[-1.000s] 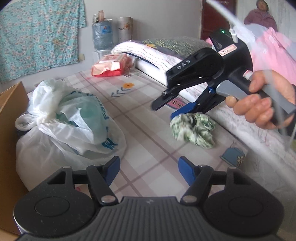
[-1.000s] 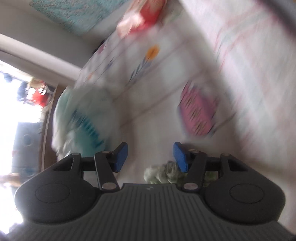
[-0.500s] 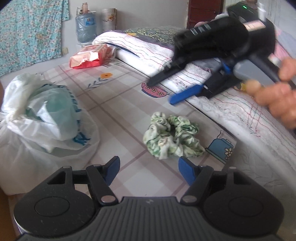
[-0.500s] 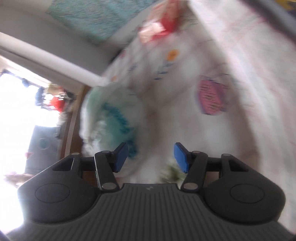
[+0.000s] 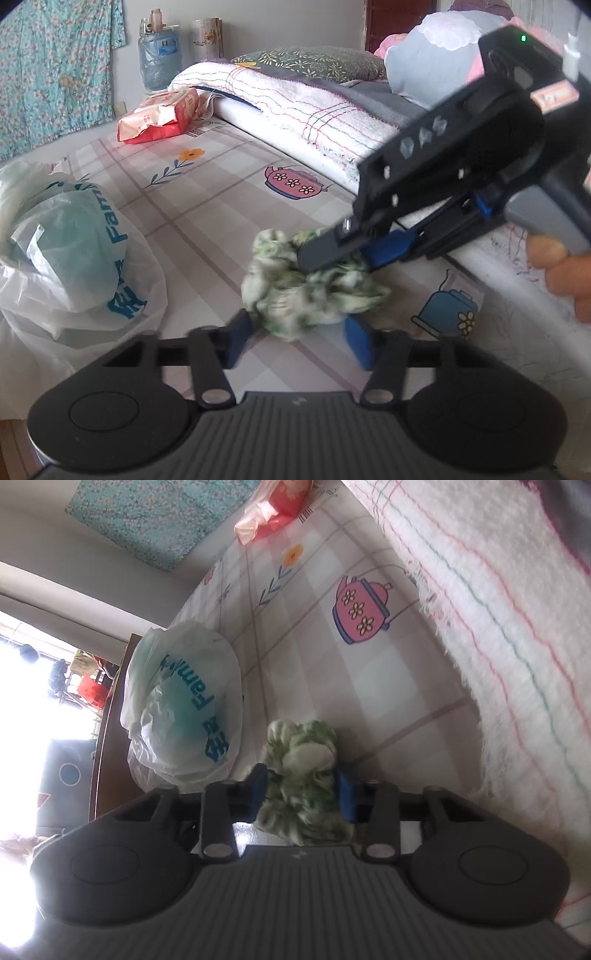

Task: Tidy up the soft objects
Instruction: 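Close the right tool on the green scrunchie and lift it, then carry the scrunchie into the box and open the right tool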

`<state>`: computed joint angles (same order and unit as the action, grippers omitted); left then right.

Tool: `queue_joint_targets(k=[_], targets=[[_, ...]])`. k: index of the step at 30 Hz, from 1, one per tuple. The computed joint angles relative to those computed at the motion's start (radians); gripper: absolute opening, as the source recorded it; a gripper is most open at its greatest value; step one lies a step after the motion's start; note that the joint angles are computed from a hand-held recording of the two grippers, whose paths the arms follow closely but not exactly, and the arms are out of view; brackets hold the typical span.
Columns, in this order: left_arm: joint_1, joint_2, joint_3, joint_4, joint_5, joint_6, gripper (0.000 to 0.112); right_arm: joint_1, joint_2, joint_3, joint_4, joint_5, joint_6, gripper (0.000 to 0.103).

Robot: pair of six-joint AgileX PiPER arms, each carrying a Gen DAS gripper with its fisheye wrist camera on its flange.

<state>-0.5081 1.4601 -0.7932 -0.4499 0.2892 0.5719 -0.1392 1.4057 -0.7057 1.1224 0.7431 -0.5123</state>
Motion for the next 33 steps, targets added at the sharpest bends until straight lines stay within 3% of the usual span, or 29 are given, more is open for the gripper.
queue_joint_targets(k=[2, 5, 12, 16, 23, 27, 33], targets=[[0.017, -0.003, -0.007, -0.058, 0.031, 0.053, 0.033, 0.008, 0.008, 0.005, 0.014, 0.001, -0.005, 0.024], [0.044, -0.026, -0.004, -0.115, 0.073, 0.102, 0.021, 0.015, -0.008, 0.01, 0.017, -0.002, 0.011, 0.022], [0.151, -0.171, 0.004, -0.188, 0.138, 0.2, 0.021, 0.087, -0.08, -0.079, -0.022, 0.028, 0.098, 0.021], [0.307, -0.272, -0.013, -0.248, 0.22, 0.279, 0.021, 0.192, -0.059, -0.22, -0.054, 0.032, 0.149, 0.021], [0.753, -0.383, -0.087, -0.366, 0.469, 0.41, 0.021, 0.462, 0.147, -0.61, -0.108, 0.016, 0.234, 0.021], [0.993, -0.402, -0.116, -0.38, 0.561, 0.457, 0.021, 0.596, 0.364, -0.944, -0.203, 0.093, 0.361, 0.022], [1.178, -0.375, -0.115, -0.31, 0.567, 0.409, 0.036, 0.746, 0.762, -1.544, -0.355, 0.254, 0.59, 0.023]])
